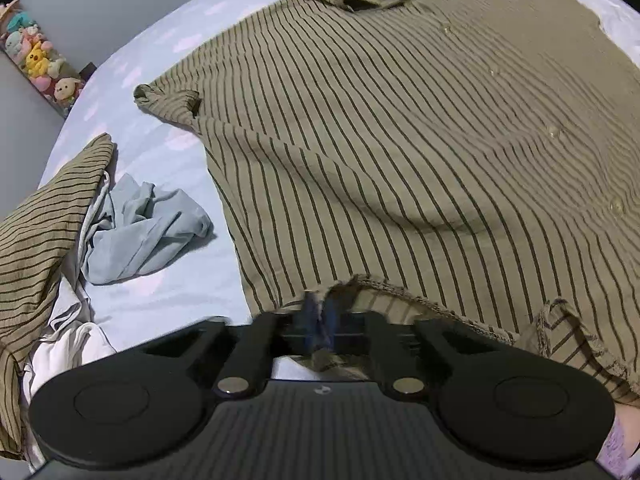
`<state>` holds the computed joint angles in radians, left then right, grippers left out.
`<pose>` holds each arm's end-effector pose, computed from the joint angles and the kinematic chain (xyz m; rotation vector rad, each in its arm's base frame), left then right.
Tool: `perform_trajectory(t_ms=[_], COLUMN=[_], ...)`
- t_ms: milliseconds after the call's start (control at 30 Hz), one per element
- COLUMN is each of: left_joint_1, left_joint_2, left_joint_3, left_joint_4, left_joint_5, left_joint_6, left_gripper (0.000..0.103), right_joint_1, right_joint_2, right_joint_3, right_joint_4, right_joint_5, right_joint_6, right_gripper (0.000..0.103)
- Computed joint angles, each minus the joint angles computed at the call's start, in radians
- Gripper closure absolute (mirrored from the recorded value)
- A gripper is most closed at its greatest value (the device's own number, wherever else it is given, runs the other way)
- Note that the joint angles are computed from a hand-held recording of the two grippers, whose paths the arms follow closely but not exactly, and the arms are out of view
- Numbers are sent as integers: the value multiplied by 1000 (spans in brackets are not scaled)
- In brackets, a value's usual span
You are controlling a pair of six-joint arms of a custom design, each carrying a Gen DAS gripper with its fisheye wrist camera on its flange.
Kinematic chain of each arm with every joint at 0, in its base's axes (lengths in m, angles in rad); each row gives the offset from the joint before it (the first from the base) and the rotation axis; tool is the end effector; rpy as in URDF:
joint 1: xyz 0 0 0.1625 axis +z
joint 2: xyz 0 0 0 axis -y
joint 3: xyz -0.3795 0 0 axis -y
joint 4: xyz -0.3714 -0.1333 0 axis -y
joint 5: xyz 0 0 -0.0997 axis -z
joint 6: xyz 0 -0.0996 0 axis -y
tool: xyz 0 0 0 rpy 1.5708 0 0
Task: Fold clothes
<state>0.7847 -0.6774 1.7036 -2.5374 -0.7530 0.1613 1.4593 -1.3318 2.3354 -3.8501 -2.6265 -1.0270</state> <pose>-0.2674 -0.5581 0.0088 1.0919 2.0639 -0.2447 0.0057 -0.3682 0.2991 0.0867 -1.7377 0.4952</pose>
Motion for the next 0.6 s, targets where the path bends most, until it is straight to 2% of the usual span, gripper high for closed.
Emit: perform_trajectory(t_ms=[33,133,200,333,500,600], left_joint_1=[-2,-12,-22,-33,-38,-32], left_joint_2=[-11,-65,-109,-198,-260,-290], left_joint_3=[13,64,96,145,172,190], left_joint_4=[-28,-104,-135,-167,-141,-92], left_joint_5=[-5,-26,-30,-38,-23,-15], left_joint_6=[-1,-24,-51,-116,-153,-192], left_gripper=[103,103,103,103,103,103], right_joint_1=[8,32,42,63,80,43], right_joint_2=[-21,-101,-192,-396,-620,-739], right_joint_3=[12,43,71,122,168,200], right_joint_4=[-10,-16,36,195,461,633], right_joint_5=[2,-2,1,4,0,39], right_joint_6=[13,50,117,283,498,636], right_gripper=[100,101,102,102,102,102])
